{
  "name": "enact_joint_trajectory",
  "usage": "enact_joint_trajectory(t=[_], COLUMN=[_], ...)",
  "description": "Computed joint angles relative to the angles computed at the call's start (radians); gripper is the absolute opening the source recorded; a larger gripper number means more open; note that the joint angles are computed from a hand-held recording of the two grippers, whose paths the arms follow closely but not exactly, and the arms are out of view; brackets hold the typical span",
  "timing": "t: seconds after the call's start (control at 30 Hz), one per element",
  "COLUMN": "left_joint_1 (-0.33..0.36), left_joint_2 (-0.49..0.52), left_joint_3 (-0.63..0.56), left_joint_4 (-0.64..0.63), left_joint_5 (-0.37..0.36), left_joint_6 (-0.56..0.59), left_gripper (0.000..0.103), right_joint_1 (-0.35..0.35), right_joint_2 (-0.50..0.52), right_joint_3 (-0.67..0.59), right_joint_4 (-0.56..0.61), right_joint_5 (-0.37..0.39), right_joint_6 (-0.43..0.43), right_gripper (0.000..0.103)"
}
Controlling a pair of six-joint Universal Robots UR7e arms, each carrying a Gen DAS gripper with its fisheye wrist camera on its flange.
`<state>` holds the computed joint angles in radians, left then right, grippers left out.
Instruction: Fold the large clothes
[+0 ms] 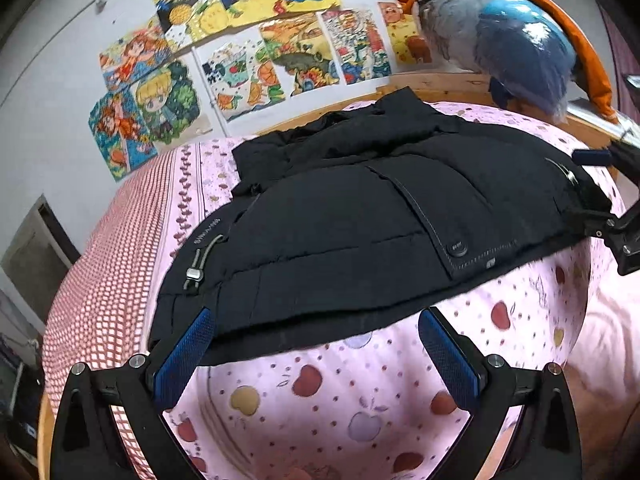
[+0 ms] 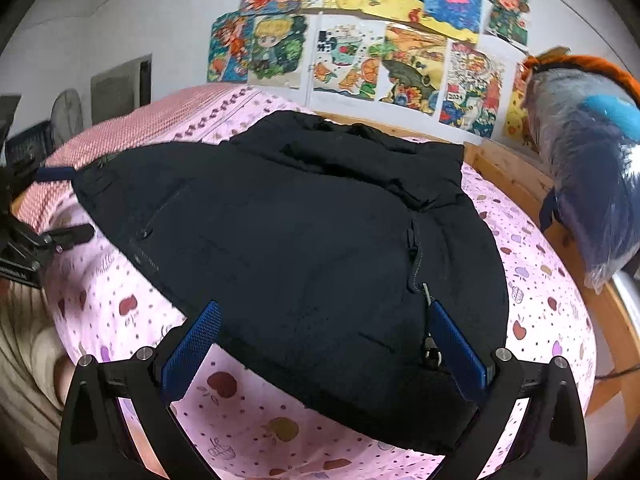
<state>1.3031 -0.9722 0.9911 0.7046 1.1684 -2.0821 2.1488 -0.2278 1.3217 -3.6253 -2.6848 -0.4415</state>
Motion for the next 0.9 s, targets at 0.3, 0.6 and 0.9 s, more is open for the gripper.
enact_joint_trajectory(t=[0.3,0.6,0.9], left_joint_1=[0.046,0.069,0.082], left_joint_2=[-0.01,-0.042,-0.072], left_joint_3=[0.05,0.111,0.183], left_joint_4=[-0.129,-0.223,-0.379], left_joint_5=[0.026,0.097,0.135], left_joint_6=[0.131,0.205,0.265], left_gripper=[0.103,0.103,0.103], right_joint_1=[0.01,0.038,0.036], right_joint_2=[0.005,0.108,0.066], right_joint_3=[0.018,-0.126,-0.07], right_joint_4=[0.18,0.156,0.333], right_joint_5=[-0.046,-0.197,-0.251], right_joint_6=[0.057,-0.1,0.086], right_gripper=[0.101,0.101,0.101])
